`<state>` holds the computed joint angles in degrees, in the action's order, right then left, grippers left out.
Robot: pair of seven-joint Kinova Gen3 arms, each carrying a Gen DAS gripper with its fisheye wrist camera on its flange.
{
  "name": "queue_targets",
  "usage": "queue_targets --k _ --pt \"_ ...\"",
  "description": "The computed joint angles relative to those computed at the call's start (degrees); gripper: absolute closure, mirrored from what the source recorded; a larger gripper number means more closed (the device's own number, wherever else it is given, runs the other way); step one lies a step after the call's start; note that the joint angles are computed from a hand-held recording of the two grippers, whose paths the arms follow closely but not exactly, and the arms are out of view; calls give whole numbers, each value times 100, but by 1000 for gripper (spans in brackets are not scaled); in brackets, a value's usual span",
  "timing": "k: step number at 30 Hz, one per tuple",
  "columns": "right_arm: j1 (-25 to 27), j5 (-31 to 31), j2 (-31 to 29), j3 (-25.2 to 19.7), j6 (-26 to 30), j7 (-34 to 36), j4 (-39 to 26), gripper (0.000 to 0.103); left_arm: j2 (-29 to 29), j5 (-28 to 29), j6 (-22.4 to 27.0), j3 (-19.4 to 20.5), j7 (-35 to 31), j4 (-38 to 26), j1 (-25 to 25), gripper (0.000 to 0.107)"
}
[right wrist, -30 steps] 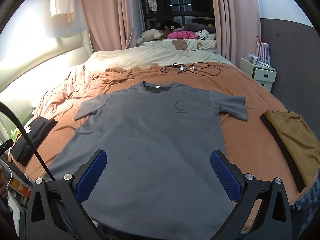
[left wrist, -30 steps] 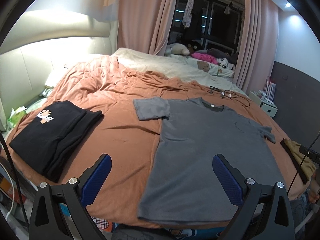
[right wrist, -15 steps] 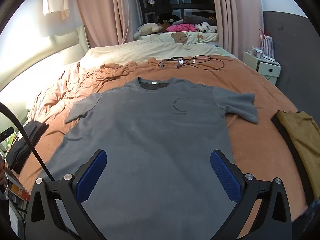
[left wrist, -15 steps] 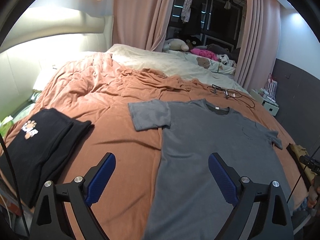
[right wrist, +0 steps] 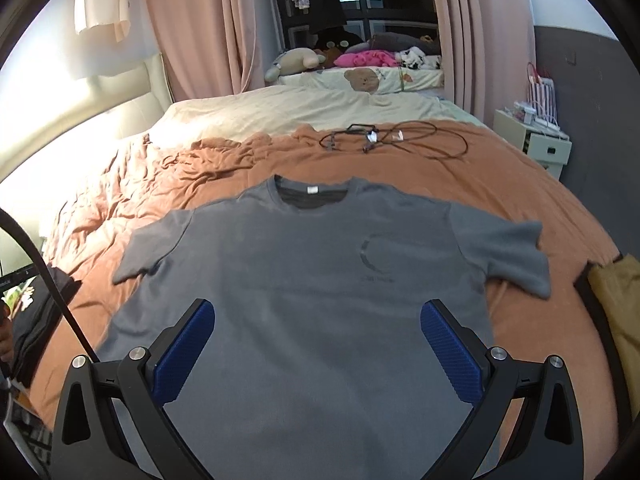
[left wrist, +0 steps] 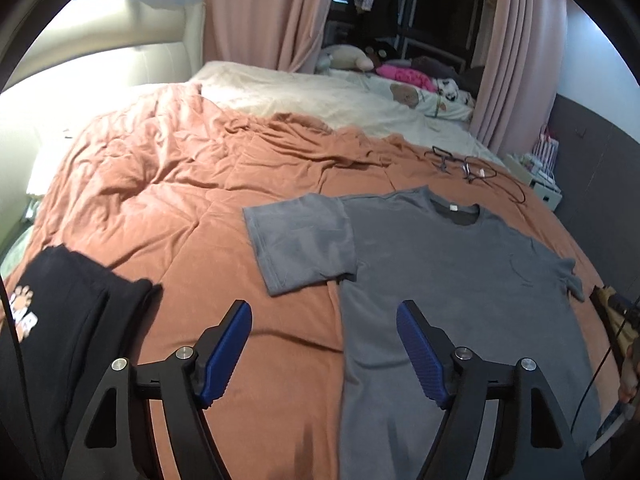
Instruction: Fold small clothes
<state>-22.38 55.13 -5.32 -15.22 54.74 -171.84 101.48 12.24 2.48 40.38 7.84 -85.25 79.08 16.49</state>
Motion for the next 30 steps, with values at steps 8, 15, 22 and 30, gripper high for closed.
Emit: queue_targets --k 8,15,22,30 --pt "174 -469 519 515 -789 544 -461 7 936 161 607 7 -412 -1141 -165 43" --pt "474 -1498 963 996 -1675 1597 -875 18 1894 177 1509 -93 -353 -2530 -113 55" --pt "757 -2781 1447 1360 -2628 2938 -1283 28 2804 297 2345 -125 -240 -3854 -177 57" --pt "1264 -4199 2286 1061 -2671 4786 -2167 35 3944 301 3361 -266 -62 -5766 -198 57"
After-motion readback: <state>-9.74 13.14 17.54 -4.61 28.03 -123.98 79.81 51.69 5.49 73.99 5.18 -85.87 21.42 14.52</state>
